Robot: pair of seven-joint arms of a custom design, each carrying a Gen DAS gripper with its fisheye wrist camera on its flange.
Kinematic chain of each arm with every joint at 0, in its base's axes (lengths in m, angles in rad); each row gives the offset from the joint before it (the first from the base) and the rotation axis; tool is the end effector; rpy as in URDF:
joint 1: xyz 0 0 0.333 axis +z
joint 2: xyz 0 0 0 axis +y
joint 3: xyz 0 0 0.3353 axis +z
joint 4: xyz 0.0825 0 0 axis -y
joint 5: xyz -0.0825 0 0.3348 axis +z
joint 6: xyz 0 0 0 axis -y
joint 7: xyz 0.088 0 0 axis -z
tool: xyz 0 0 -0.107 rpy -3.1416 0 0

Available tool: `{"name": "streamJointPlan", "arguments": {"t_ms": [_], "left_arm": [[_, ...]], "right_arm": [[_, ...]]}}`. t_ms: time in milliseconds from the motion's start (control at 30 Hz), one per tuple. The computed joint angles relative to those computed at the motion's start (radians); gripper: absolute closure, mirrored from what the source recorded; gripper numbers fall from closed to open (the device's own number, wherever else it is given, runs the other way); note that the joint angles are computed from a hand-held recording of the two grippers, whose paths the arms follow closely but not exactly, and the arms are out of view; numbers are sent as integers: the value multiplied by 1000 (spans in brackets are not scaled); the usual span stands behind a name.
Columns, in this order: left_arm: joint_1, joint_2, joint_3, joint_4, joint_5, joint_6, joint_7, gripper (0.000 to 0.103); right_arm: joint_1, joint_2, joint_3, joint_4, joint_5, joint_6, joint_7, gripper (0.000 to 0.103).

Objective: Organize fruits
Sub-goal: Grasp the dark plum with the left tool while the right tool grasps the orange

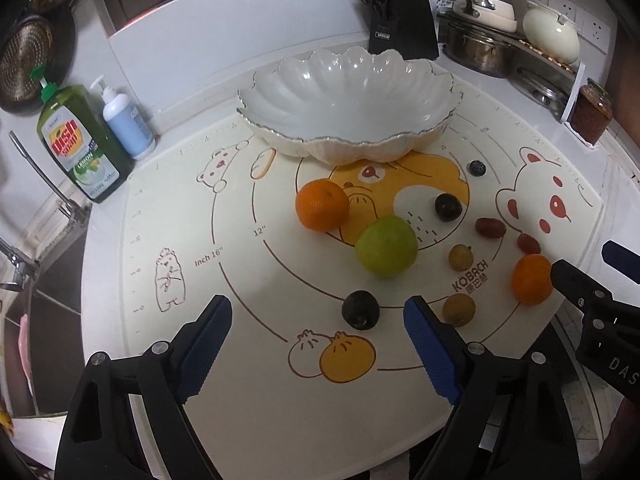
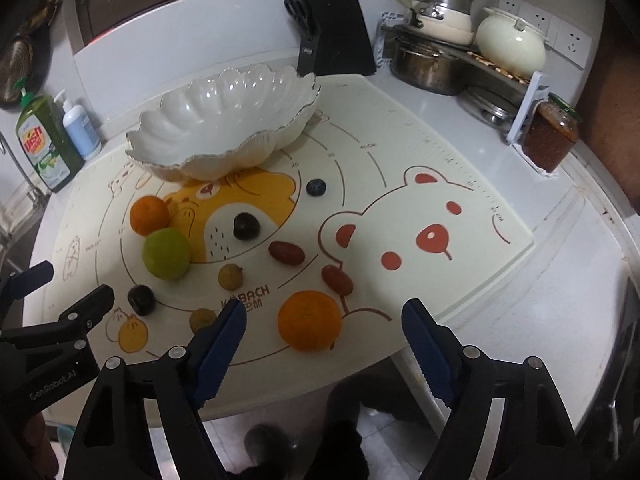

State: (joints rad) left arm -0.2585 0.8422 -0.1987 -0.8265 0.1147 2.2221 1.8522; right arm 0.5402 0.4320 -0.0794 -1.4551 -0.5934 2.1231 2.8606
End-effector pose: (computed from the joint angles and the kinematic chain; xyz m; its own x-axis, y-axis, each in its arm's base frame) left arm 0.7282 -0.2692 0.5047 -0.5934 -0.7964 -0.1162 -0.6453 0.5571 -0.5227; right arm 0.6085 0.2857 0.5026 -0.5360 -0.8440 0.0206 -0.6965 0.4283 -0.5758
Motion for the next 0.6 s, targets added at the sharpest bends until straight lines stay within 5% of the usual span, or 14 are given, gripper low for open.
{"name": "streamJointPlan", "arguments": {"t_ms": [467, 600], "left_arm": [[-7, 78, -10, 66, -20, -10, 21, 22], [-17, 121, -9, 136, -28, -43, 35, 32]], "right_arm": [[-18, 35, -7, -14, 43, 72, -50, 31], [-22, 46, -11, -11, 63, 83, -65, 33]]}}
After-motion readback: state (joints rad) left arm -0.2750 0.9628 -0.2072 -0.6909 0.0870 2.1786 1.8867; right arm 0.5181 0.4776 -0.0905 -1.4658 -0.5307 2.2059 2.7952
